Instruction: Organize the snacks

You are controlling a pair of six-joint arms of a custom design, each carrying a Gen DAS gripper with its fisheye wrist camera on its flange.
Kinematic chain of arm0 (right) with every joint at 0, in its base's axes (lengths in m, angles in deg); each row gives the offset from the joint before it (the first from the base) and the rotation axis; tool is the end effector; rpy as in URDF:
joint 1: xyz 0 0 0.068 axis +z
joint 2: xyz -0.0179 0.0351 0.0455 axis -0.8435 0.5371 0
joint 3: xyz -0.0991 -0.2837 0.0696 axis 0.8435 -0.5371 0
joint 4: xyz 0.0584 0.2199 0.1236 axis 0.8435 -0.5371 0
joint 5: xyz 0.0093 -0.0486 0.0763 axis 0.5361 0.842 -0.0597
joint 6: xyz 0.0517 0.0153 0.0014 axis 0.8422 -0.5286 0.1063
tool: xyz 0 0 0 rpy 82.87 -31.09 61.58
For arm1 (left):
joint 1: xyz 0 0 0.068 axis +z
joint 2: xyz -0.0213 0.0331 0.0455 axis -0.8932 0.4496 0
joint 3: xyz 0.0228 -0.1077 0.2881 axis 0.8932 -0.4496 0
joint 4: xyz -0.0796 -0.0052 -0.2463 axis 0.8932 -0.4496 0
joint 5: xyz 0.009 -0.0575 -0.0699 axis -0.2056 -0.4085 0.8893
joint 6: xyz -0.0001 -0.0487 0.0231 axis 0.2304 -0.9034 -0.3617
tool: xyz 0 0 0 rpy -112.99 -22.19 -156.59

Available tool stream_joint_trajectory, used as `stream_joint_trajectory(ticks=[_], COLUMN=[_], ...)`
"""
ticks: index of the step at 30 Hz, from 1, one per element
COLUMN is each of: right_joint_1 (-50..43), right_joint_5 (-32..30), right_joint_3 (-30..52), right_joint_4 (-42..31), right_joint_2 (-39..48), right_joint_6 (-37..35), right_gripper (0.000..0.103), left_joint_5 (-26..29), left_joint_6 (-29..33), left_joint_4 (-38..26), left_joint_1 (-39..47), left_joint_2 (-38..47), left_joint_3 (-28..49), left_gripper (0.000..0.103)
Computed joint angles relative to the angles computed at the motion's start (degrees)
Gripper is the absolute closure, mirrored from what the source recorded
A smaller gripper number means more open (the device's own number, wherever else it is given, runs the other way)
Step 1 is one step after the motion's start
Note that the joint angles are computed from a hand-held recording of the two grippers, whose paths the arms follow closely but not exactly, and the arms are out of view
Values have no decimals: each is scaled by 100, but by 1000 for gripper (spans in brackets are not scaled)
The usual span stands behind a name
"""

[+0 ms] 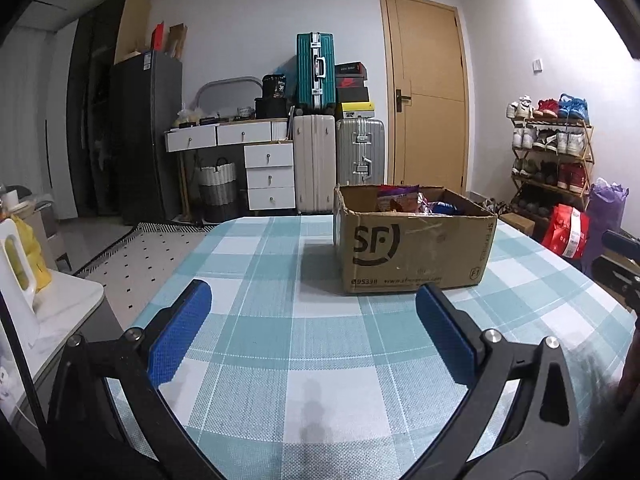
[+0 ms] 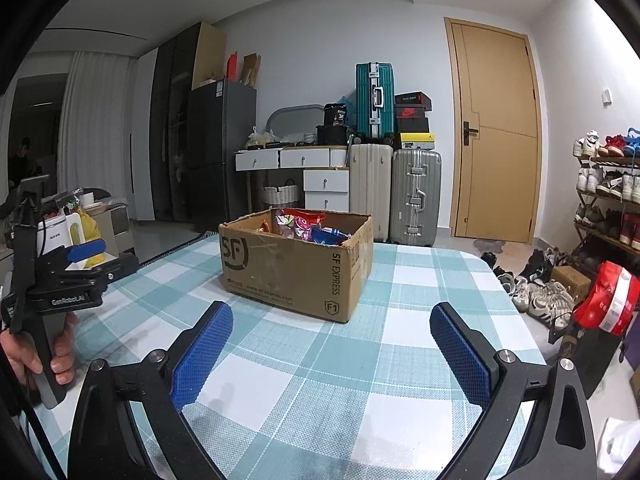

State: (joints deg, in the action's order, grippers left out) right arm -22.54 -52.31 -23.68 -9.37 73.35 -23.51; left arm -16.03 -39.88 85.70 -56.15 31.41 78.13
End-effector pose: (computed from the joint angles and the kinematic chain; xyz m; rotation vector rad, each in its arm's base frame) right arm 0.1722 0.0978 0.1479 -0.0208 1.8639 0.0283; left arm 0.3478 0.0302 0.1687 0.2783 1.8835 -0.1769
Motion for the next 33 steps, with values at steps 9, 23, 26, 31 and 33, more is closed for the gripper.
stream_joint_trajectory(ticks=[9,23,26,31,33], right_joint_1=[83,80,83,90,90], right_joint_5=[82,81,83,88,88], right_joint_3=[-24,-19,-26,-31,-32], right_joint_4=[-16,37,24,16,18], right_joint_2=[-27,24,7,-7,-5], right_joint_6=[23,16,20,21,21], right_gripper=[1,1,1,1,1], left_joint_5=[48,47,50,51,48], left_joint_6=[-57,-70,-69,-72,-74], left_joint_4=[86,118,121,126,139], left_joint_1=[63,62,66,66,60], left_joint_2=[-35,-13,-26,-21,16], left_joint_3=[-67,-68,-82,-81,-56], left_gripper=[1,1,1,1,1])
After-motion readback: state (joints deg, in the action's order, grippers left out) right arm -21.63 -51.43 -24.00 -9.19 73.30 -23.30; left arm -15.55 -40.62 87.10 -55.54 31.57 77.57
